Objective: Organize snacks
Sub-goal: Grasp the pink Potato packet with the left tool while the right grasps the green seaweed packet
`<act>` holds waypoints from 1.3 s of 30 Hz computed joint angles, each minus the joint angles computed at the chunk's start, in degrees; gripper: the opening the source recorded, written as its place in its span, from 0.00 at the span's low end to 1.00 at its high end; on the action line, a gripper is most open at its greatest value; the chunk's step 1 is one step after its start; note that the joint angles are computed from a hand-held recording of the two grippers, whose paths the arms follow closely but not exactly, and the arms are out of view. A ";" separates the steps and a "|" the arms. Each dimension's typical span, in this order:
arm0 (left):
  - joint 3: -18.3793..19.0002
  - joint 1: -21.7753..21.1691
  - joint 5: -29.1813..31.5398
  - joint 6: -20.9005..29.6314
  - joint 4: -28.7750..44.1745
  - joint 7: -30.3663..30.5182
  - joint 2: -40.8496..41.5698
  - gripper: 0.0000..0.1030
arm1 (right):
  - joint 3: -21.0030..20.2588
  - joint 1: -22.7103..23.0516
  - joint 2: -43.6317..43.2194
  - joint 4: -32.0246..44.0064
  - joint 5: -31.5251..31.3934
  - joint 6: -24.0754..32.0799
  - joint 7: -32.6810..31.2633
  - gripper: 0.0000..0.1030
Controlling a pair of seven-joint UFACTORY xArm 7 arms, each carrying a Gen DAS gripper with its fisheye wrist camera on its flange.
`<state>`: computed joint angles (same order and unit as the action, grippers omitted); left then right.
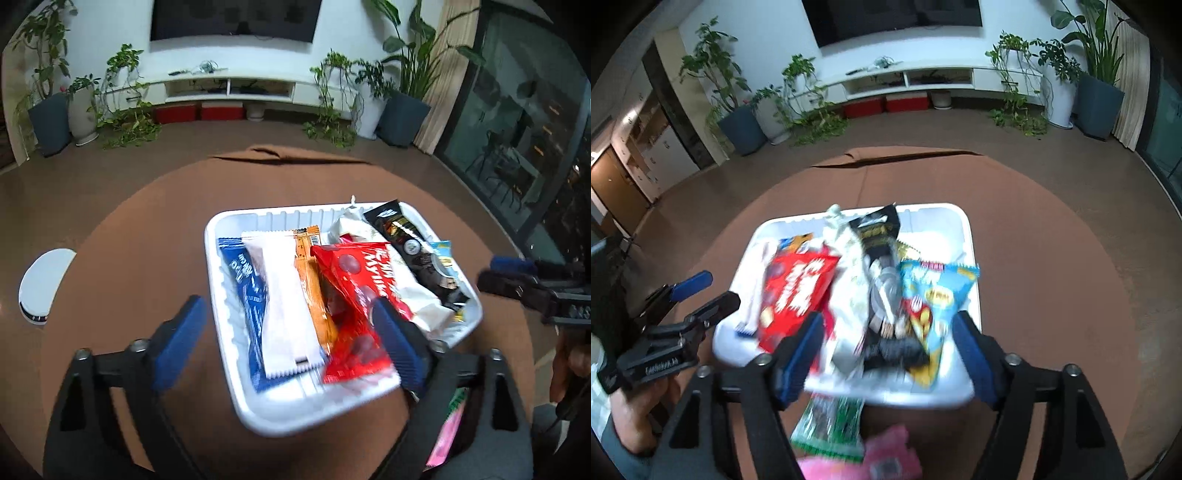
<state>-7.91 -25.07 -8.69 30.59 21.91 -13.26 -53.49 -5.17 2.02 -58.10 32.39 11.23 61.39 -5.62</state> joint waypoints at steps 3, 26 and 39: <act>-2.00 -0.84 -0.36 4.44 -2.99 -3.13 -9.02 1.00 | -2.08 0.12 -6.16 -1.28 1.23 6.11 -0.04 0.82; -15.17 -21.05 1.08 13.56 3.70 -6.68 1.43 0.98 | -12.12 -13.44 -28.55 -10.10 1.80 28.02 5.52 0.82; -14.53 -20.64 1.23 13.99 4.91 -7.04 6.38 0.40 | -12.77 -14.63 -27.45 -10.78 2.10 27.54 3.19 0.82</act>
<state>-22.44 -45.71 -7.46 44.57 26.82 -20.29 -47.11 -17.94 -12.61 -85.55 21.61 13.33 88.93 -2.43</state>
